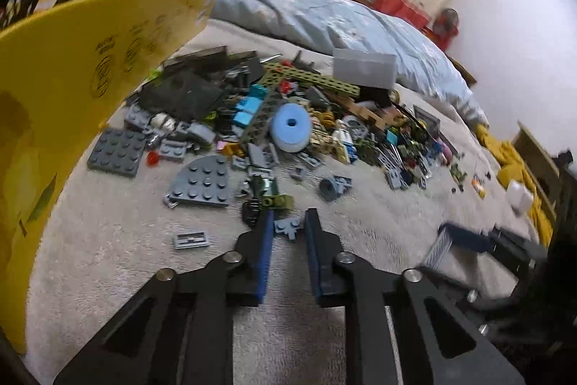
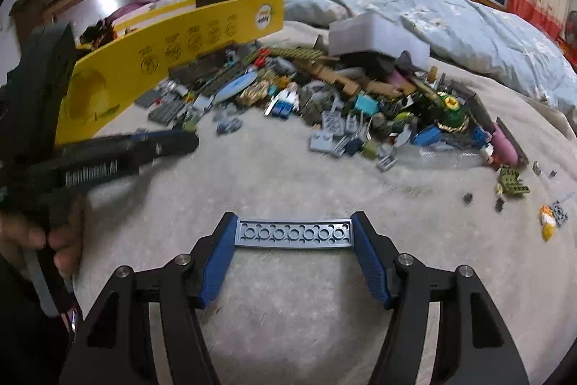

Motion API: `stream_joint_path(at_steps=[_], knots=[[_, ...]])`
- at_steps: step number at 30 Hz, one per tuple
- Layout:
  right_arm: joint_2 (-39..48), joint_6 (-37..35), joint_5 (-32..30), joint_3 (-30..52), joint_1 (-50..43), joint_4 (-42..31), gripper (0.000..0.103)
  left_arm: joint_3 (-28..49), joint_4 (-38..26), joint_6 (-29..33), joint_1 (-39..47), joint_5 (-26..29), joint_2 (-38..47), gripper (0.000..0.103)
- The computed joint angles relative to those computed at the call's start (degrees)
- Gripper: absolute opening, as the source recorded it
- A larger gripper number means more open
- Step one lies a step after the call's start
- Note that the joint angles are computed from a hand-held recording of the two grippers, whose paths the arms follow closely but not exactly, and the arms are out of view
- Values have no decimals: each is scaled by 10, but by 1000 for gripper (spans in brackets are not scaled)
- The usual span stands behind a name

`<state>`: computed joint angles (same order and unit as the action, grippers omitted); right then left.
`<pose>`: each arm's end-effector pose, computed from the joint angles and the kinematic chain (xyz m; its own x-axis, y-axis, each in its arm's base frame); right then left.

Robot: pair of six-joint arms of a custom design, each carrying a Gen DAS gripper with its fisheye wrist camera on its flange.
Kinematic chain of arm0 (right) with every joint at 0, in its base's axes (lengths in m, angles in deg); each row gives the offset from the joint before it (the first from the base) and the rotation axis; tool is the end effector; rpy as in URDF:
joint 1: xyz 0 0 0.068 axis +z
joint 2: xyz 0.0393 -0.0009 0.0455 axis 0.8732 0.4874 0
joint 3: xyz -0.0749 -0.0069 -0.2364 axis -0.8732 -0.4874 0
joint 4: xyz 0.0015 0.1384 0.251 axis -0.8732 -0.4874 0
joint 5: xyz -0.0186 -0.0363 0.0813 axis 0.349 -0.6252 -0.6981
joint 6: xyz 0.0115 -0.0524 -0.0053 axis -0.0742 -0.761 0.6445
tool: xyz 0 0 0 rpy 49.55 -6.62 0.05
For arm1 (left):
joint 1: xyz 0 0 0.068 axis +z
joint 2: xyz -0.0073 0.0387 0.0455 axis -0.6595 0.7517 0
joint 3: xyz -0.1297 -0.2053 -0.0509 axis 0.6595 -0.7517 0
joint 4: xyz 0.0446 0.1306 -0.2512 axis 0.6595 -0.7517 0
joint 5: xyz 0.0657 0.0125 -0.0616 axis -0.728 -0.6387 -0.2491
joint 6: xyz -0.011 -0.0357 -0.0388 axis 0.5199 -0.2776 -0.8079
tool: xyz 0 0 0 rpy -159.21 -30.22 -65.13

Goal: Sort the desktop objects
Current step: 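Grasp the long grey plate with the right tool while the left tool grasps a small grey piece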

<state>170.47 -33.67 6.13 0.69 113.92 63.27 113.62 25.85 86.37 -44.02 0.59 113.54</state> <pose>0.1500 0.1682 0.0350 -0.7388 -0.0582 -0.6714 -0.0519 0.9982 -0.0293 0.2521 -0.0321 0.0175 -0.7412 0.0753 -0.6670 0.4379 0.8073 -0.3955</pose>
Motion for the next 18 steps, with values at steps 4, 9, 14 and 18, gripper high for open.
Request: stream_joint_path(at_steps=[4,9,14,18], knots=[[9,8,-15,-1,-2,1,68,-11,-10,-1,1,-7,-17,17],[33,13,-15,-13,3,60,86,-68,1,14,-7,-43,-73,17],[42,-7,-31,0,-6,49,90,-112,37,29,-35,-92,-101,18],[48,-9,-29,5,-11,51,91,-142,133,4,-70,-149,-77,19]])
